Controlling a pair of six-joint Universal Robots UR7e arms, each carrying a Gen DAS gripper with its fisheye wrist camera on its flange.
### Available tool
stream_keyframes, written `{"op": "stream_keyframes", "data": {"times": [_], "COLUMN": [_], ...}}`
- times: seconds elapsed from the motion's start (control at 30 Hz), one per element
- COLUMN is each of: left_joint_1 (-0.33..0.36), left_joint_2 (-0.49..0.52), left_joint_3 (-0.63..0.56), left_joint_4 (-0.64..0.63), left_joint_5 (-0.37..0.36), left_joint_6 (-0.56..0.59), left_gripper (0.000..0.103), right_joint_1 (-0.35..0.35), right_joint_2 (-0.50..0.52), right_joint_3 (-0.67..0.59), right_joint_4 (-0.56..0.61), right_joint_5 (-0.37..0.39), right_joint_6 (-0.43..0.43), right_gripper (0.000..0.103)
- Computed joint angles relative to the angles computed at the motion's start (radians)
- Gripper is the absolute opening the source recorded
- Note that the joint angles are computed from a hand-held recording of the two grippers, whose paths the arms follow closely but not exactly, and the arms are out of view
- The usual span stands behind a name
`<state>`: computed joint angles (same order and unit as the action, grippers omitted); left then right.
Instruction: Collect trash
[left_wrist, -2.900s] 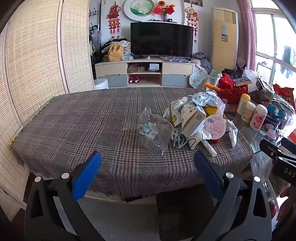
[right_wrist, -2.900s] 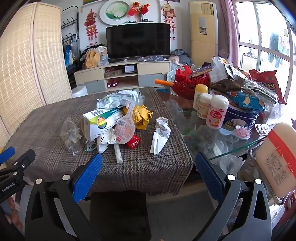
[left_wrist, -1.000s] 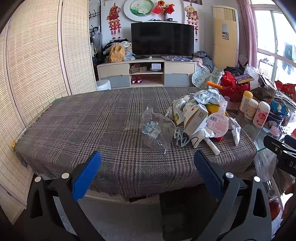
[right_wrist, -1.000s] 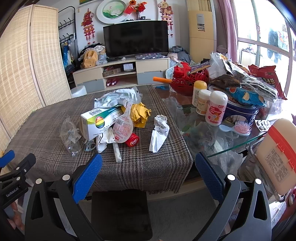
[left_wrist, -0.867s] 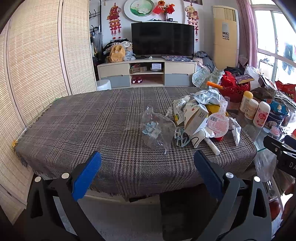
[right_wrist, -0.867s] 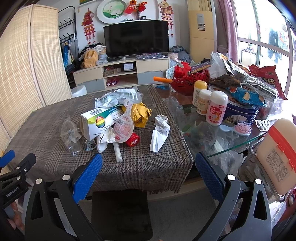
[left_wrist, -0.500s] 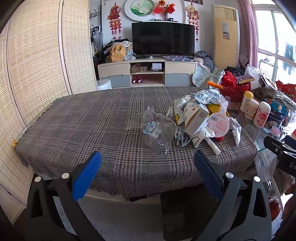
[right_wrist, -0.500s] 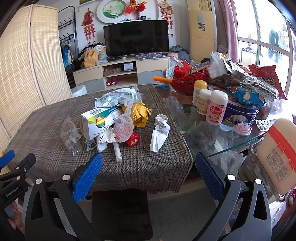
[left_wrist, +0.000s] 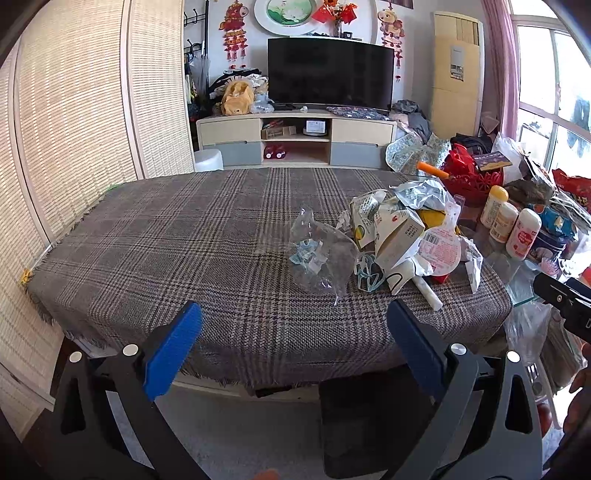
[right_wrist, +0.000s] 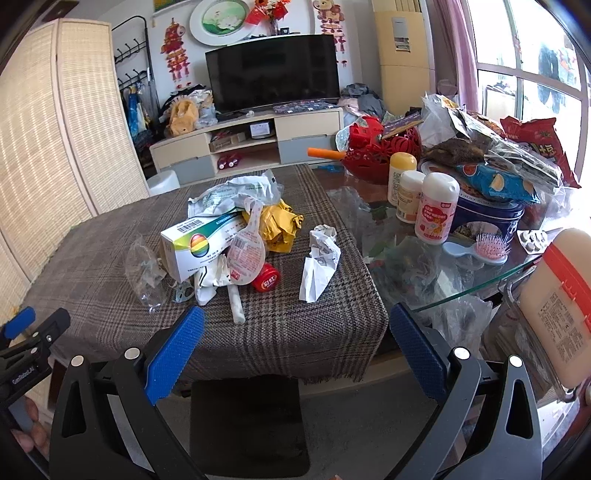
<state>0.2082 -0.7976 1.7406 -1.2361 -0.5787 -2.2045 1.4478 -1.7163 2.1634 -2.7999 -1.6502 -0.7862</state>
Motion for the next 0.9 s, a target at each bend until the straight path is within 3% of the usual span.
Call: {"op": "stream_keyframes", "data": {"times": [0.1, 0.2, 0.4, 0.53, 0.77, 0.9], "left_joint_1": [0.005, 0.013, 0.038, 0.075, 0.144, 0.187], "left_joint_2": [0.003, -0.015, -0.046, -0.072, -0.081, -0.074], "left_joint_3": [0.001, 0.035, 0.093, 0.136, 0.14, 0.129], "left_joint_4": [-0.027, -0.123, -0.238, -0.338, -0.472, -0.569], "left_joint_5": [-0.003, -0.017, -0.057, -0.088, -0.068, -0.06], "left_joint_6": [0.041, 0.107, 0.186, 0.248, 0.39, 0.482], "left_gripper": [0.095, 0.095, 0.095, 0.095, 0.094, 0.094], "right_joint_1": [0.003, 0.023, 0.012, -0.004, 0.004, 0.013], "right_joint_2": [0.002, 0.03, 0.086, 0.121, 0.219, 0.289], "right_joint_3": [-0.001, 0.008, -0.044, -0.09, -0.193, -0.288], "right_joint_4": [-0.018, -0.082, 0.001, 0.082, 0.142, 0.235], "right_joint_5": [0.003, -0.058, -0.12, -0.121, -0.163, -0.176], "right_joint_6": [-0.008, -0.036, 0.025, 0.082, 0.121, 0.195], "right_gripper": [0.101, 0.101, 0.101, 0.101, 0.1, 0.077]}}
